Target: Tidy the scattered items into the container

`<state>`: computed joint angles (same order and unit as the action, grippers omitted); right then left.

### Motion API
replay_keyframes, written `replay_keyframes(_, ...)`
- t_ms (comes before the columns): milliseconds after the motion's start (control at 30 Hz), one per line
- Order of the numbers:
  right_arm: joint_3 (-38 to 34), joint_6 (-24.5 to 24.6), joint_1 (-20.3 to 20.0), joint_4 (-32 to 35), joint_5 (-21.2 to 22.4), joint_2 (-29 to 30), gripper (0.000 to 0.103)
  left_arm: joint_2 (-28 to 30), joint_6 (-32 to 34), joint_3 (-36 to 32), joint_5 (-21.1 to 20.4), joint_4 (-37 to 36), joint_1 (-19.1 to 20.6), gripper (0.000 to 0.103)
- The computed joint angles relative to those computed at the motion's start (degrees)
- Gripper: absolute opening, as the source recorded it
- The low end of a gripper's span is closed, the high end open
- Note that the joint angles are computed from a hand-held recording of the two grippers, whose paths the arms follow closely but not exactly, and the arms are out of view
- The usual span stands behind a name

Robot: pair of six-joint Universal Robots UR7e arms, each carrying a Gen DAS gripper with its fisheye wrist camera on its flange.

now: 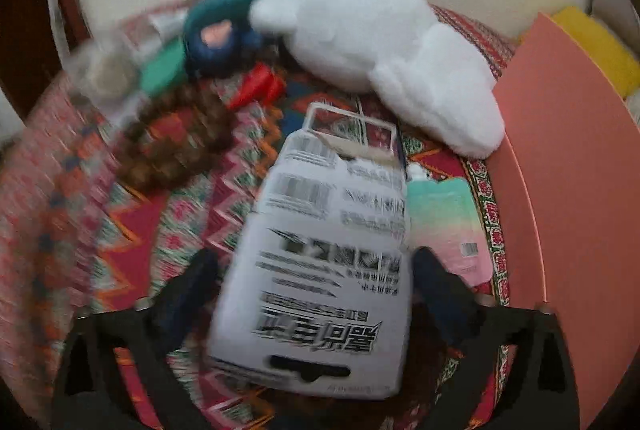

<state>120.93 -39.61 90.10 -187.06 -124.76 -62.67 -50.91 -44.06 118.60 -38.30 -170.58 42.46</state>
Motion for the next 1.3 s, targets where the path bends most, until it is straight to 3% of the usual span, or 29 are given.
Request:
replay_keyframes(33, 0.2, -2.4, -0.2, -3.0, -0.9, 1.4, 0.103, 1.1, 0.4, -1.4, -1.4, -0.2, 1.1, 0.080)
replay_keyframes(100, 1.3, -5.2, -1.4, -6.0, 1.9, 1.4, 0.103, 3.3, 1.1, -4.2, -4.2, -0.4, 3.3, 0.080)
replay_keyframes(200, 0.1, -3.3, -2.9, 1.8, 4.7, -1.1, 0.103, 7.1, 2.9, -8.4, -7.0, -2.0, 5.9, 0.080)
replay_keyframes(300, -1.1, -0.3, -4.3, 8.2, 7.3, -2.9, 0.103, 10.5, 6.6, -12.9, -6.1, -3.2, 7.3, 0.080)
replay_keyframes(433, -0.7, -2.6, -5.1, 7.4, 8.9, -3.3, 0.103, 13.1, 8.5, -17.2, -5.0, -6.2, 8.9, 0.079)
replay_keyframes(467, -0.7, -3.1, -5.4, 7.5, 9.4, -3.6, 0.103, 13.5, 8.9, -17.6, -5.3, -7.3, 9.1, 0.073)
replay_keyframes(533, -0.9, -3.5, -5.7, 8.5, 10.0, -4.1, 0.103, 13.6, 9.7, -18.1, -5.5, -6.8, 9.1, 0.032)
replay_keyframes(567, -1.2, -3.4, -5.8, 9.5, 10.0, -4.3, 0.103, 13.3, 9.1, -18.4, -5.0, -3.8, 8.8, 0.004)
replay_keyframes(633, -1.7, -2.7, -5.7, 10.9, 9.4, -4.6, 0.101, 13.0, 9.4, -17.9, -3.8, -2.4, 7.7, 0.005)
replay_keyframes(667, -1.7, -2.0, -5.8, 11.5, 10.0, -5.2, 0.091, 12.4, 9.3, -16.8, -2.5, -2.3, 6.5, 0.004)
replay_keyframes(700, -1.7, -1.6, -6.1, 12.3, 11.1, -5.9, 0.091, 11.8, 8.9, -15.8, -2.2, -2.5, 5.7, 0.004)
replay_keyframes(800, -2.7, 0.9, -8.0, 19.7, 16.1, -9.0, 0.090, 8.5, 7.0, -10.8, -1.9, -3.8, 2.7, 0.004)
replay_keyframes(900, -3.9, 7.1, -10.6, 28.2, 23.5, -13.2, 0.088, 4.8, 3.3, -4.7, 0.4, -2.6, -2.4, 0.004)
replay_keyframes(967, -3.8, 8.8, -11.6, 30.8, 26.8, -16.0, 0.088, 1.8, -0.9, -0.5, 1.0, -0.4, -5.8, 0.004)
replay_keyframes(1167, 0.9, 8.6, -11.4, 31.3, 34.3, -23.9, 0.087, -2.9, -10.1, 7.1, 2.0, 3.4, -13.0, 0.004)
replay_keyframes(1300, 2.6, 10.3, -11.6, 36.0, 40.7, -26.0, 0.087, -4.0, -11.7, 8.9, 2.5, 3.6, -14.3, 0.005)
